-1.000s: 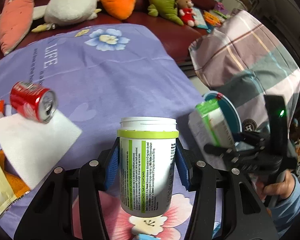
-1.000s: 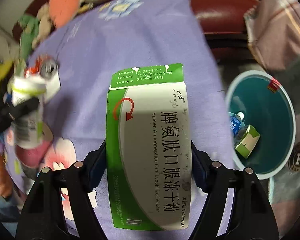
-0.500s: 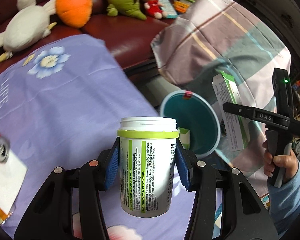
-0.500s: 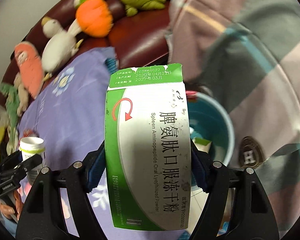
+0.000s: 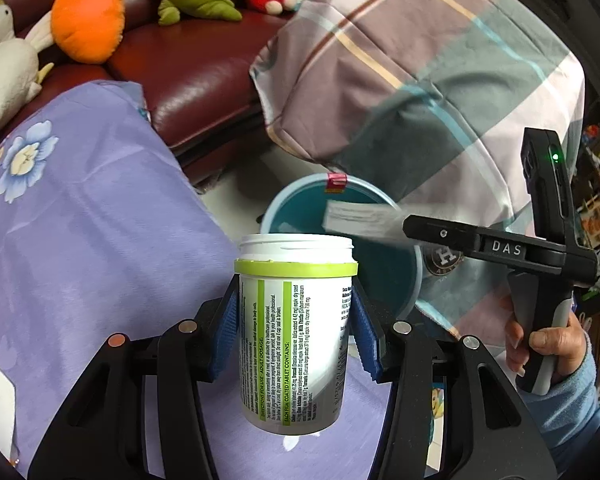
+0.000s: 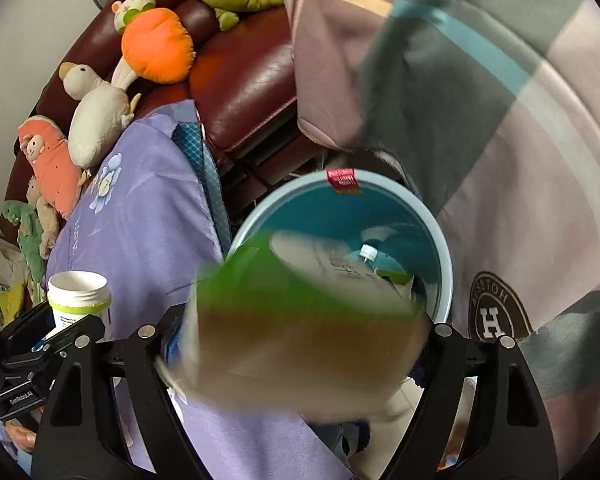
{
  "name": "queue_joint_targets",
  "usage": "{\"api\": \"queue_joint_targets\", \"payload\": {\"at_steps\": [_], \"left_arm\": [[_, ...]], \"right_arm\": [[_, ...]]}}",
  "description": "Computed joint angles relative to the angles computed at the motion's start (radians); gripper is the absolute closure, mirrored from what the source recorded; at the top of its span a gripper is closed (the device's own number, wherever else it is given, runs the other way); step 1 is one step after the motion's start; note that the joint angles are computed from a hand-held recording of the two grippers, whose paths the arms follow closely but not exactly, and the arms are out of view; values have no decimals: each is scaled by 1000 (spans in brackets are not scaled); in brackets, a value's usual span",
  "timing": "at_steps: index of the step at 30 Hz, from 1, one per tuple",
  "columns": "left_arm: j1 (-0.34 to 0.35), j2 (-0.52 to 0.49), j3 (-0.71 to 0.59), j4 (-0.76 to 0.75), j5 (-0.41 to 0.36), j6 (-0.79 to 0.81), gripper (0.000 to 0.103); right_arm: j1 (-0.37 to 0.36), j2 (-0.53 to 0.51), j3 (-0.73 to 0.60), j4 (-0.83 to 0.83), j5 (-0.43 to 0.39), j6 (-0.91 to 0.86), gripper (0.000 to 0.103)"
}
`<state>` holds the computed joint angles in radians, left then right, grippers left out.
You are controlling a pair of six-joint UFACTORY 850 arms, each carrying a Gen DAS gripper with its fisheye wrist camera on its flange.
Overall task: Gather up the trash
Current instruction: 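Carry the pill bottle and medicine box over the wastebasket and release both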
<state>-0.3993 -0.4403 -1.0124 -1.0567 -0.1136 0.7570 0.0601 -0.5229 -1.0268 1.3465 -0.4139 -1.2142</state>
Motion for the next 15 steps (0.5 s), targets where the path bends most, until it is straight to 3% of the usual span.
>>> {"api": "queue_joint_targets", "payload": {"at_steps": [15], "left_arm": [[-10,-52,-39,-51,-25,53,52]], "right_arm": [[-26,5,12,-31,18,50,26]]}}
